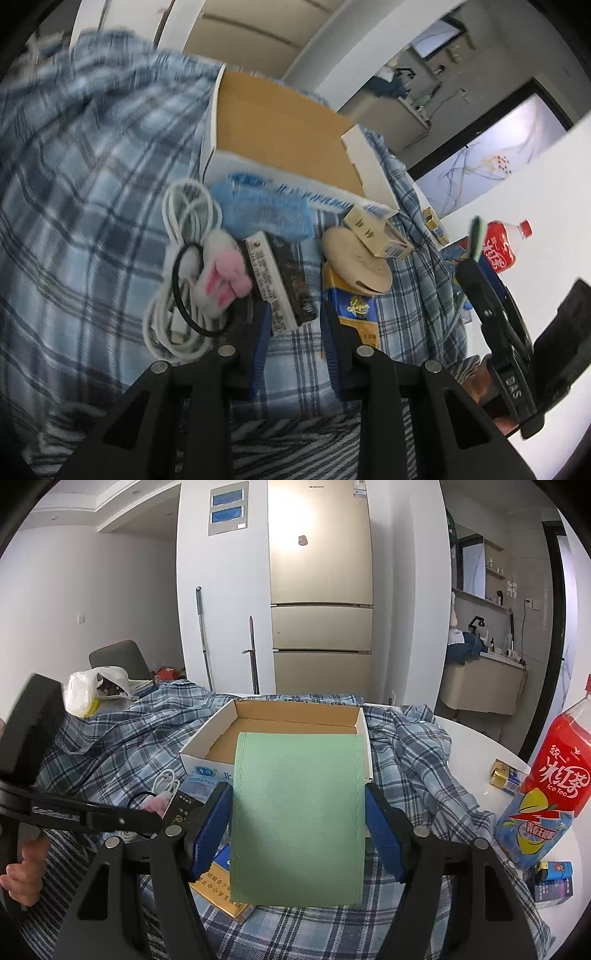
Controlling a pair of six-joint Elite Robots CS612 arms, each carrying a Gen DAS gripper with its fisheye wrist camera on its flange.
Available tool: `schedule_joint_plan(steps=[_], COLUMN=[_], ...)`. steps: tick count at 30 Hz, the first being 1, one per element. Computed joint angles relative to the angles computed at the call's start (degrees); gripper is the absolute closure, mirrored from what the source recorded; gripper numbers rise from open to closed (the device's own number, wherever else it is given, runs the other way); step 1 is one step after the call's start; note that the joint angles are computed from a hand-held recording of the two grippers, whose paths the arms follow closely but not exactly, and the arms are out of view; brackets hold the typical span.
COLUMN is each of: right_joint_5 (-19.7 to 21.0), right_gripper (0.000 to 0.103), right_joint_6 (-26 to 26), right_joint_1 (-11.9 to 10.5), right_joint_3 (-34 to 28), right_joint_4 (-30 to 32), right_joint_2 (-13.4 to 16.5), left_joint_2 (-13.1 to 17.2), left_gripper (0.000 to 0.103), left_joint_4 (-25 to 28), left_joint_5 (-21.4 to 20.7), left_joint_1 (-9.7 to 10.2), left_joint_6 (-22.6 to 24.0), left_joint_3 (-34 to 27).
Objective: Organize soft objects
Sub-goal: 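Lift the green notebook with the right gripper while the left gripper grasps the black tissue pack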
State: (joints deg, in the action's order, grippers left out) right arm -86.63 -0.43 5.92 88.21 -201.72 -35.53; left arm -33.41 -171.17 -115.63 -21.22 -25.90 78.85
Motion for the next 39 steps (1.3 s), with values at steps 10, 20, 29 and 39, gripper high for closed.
schedule_joint_plan(steps=[10, 20, 29, 39], right_joint_5=[0.29, 0.25, 0.10, -3.36], right_gripper=[0.033, 0.033, 0.033, 0.033], right_joint_6=[0.12, 0.30, 1.36, 3.88], right_joint_1=[-0.14, -0.21, -0.43, -0.28], right_joint_3=[0.33, 0.22, 0.44, 0.51], right_joint_4=[-0.97, -0.54, -0.58, -0.25], right_joint_2=[-0.10, -0.10, -0.17, -0.24], left_joint_2=[0.97, 0.38, 0.99, 1.66], left_gripper=[0.073, 0.073, 0.067, 0.047], left_joint_4=[3.25, 7.00, 9.17, 10.94], left_joint_5=[2.36, 10.52, 19.10, 22.66], left_joint_1=[-0.52, -2.58, -4.56, -5.72], left_joint_6=[-1.46, 5.14, 8.32, 10.01], left_joint_3=[-1.86, -2.90, -5.30, -6.84])
